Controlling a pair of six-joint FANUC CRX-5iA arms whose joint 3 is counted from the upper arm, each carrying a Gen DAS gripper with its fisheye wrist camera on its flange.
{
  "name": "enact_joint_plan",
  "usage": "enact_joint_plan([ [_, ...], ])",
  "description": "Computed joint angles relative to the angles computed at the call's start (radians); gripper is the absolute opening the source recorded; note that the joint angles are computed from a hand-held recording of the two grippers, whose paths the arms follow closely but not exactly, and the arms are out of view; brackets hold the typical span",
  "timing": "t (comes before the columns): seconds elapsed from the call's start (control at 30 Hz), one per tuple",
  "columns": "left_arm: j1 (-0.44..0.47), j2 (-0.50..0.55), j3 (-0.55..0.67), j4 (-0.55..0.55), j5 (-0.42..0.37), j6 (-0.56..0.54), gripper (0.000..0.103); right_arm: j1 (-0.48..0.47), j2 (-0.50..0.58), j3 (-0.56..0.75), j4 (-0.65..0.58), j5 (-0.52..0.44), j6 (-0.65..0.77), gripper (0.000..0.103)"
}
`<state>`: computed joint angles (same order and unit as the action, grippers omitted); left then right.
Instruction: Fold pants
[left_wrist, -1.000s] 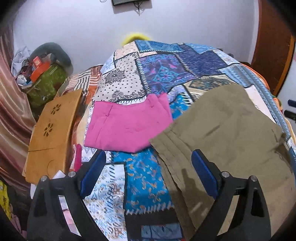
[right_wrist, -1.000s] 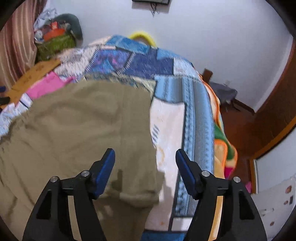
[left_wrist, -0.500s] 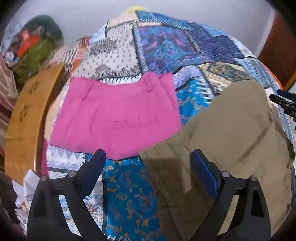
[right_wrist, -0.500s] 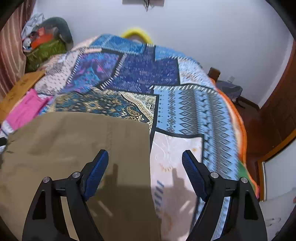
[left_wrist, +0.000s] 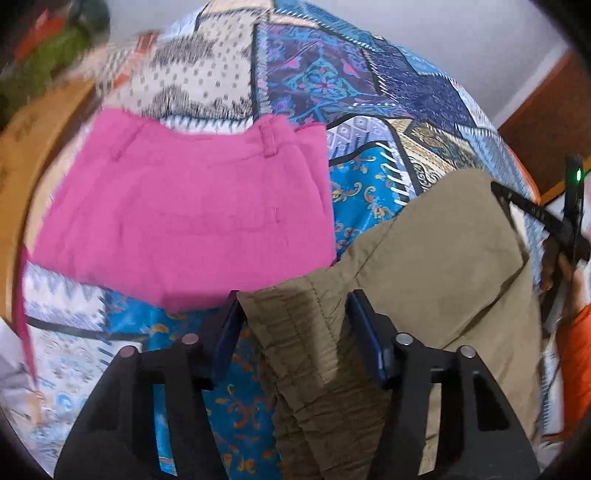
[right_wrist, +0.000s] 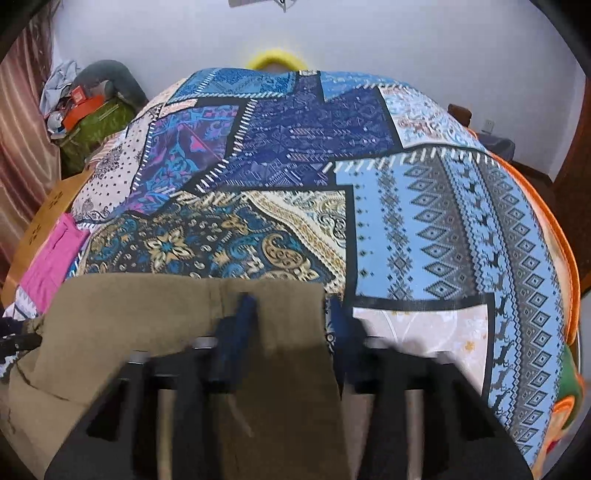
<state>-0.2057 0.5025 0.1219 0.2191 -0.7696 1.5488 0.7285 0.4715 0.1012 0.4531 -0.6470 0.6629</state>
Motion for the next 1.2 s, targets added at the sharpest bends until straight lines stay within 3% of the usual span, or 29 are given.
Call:
enact_joint_plan([
  [0.1, -0.038, -0.012, 0.048, -0.154, -0.017, 0.085, 0.049, 0.008, 0.019, 0.025, 0.032, -0.040, -0.008, 0.013],
  [0.23, -0.091, -0.055, 0.094, -0.368, -0.023, 0.231, 0.047, 0.018, 0.002, 0.003, 0.108, -0.051, -0.068, 0.012],
  [0.4, -0.150, -0.100, 0.166, -0.543, -0.039, 0.332, 0.047, 0.023, -0.090, -0.099, 0.319, -0.013, -0.243, 0.012],
  [0.6, -0.178, -0.167, 0.188, -0.587, -0.024, 0.365, 0.047, 0.015, -0.234, -0.212, 0.515, 0.036, -0.450, 0.011],
  [0.83, -0.220, -0.259, 0.126, -0.626, -0.035, 0.362, 0.047, 0.058, -0.412, -0.337, 0.543, 0.035, -0.461, 0.011],
  [1.2, -0.253, -0.459, -0.142, -0.597, 0.044, 0.284, 0.047, 0.222, -0.629, -0.575, 0.565, -0.039, -0.579, 0.011],
])
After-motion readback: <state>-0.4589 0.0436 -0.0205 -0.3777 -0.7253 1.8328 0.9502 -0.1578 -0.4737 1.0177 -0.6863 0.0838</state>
